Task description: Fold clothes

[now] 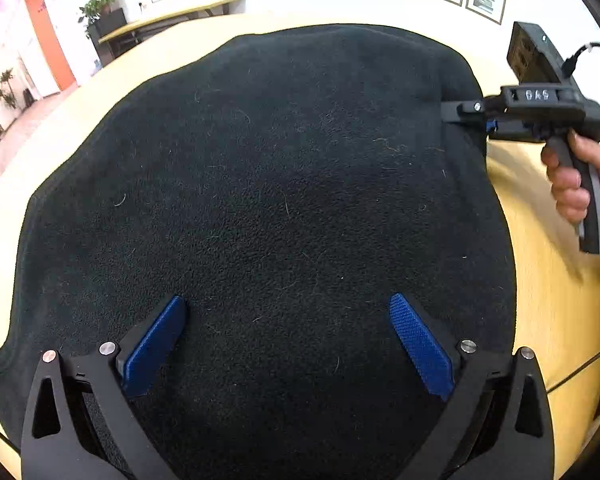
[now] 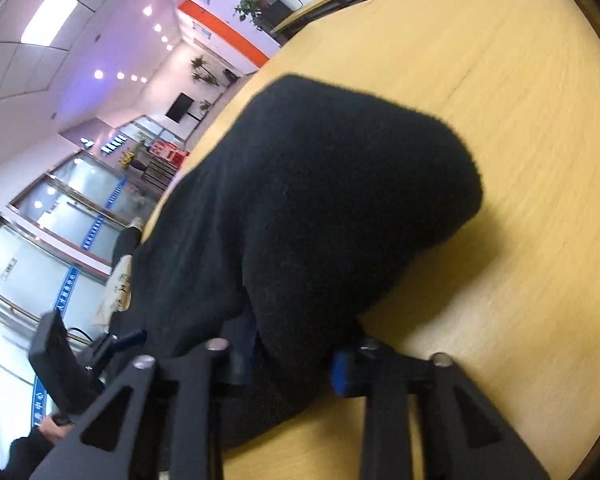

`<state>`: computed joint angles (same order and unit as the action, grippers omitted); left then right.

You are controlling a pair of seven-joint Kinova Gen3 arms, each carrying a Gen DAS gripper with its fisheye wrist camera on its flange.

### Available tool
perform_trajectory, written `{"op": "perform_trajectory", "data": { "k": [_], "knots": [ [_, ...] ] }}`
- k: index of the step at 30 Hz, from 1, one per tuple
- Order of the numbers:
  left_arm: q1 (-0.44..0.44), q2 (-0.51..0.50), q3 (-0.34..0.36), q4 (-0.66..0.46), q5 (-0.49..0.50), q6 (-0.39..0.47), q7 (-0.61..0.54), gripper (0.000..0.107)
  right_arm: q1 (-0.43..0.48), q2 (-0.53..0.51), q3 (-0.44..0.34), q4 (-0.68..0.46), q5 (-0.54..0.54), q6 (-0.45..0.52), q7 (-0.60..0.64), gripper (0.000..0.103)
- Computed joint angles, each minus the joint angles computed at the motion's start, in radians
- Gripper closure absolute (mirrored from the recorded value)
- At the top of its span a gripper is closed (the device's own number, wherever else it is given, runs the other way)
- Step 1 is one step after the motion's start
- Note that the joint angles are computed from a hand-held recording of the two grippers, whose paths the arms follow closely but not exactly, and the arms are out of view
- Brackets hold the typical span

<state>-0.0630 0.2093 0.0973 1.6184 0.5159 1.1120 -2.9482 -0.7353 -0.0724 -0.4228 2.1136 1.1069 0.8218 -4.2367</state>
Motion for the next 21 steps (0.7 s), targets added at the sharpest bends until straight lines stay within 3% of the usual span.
{"op": "perform_trajectory", "data": {
  "k": [3, 6, 8, 10, 12, 14, 18, 19, 20, 21],
  "knots": [
    [0.014, -0.059, 0.049, 0.066, -0.008, -0.017, 0.108, 0.005, 0.034, -0.079, -0.023, 0.012, -0.062, -0.002, 0.118, 0.082],
    [0.143, -0.132, 0.006, 0.139, 0.003, -0.035, 0.228, 0.005, -0.047, -0.208, 0.038, 0.038, -0.169, 0.046, 0.240, 0.082],
    [0.179, -0.153, 0.006, 0.150, 0.022, -0.001, 0.257, 0.005, -0.118, -0.299, 0.077, 0.063, -0.250, 0.099, 0.316, 0.081],
    [0.152, -0.154, 0.057, 0.136, 0.060, 0.069, 0.222, 0.005, -0.123, -0.376, 0.069, 0.093, -0.332, 0.115, 0.357, 0.079],
    [0.165, -0.157, 0.061, 0.109, 0.065, 0.079, 0.165, 0.005, -0.054, -0.450, 0.043, 0.134, -0.403, 0.067, 0.373, 0.064],
    [0.220, -0.166, 0.038, 0.081, 0.025, 0.024, 0.161, 0.005, 0.018, -0.515, 0.021, 0.189, -0.432, -0.015, 0.346, 0.057],
    [0.263, -0.131, 0.062, 0.031, -0.051, -0.035, 0.199, 0.005, 0.157, -0.507, -0.051, 0.242, -0.322, -0.177, 0.218, 0.041],
    [0.291, -0.116, 0.061, 0.026, -0.084, -0.047, 0.215, 0.005, 0.204, -0.496, -0.084, 0.247, -0.292, -0.202, 0.178, 0.041],
    [0.304, -0.102, 0.069, 0.034, -0.105, -0.062, 0.215, 0.004, 0.250, -0.481, -0.115, 0.251, -0.265, -0.221, 0.137, 0.048],
    [0.299, -0.087, 0.082, 0.032, -0.110, -0.061, 0.229, 0.004, 0.296, -0.468, -0.148, 0.254, -0.240, -0.238, 0.098, 0.066]
  ]
}}
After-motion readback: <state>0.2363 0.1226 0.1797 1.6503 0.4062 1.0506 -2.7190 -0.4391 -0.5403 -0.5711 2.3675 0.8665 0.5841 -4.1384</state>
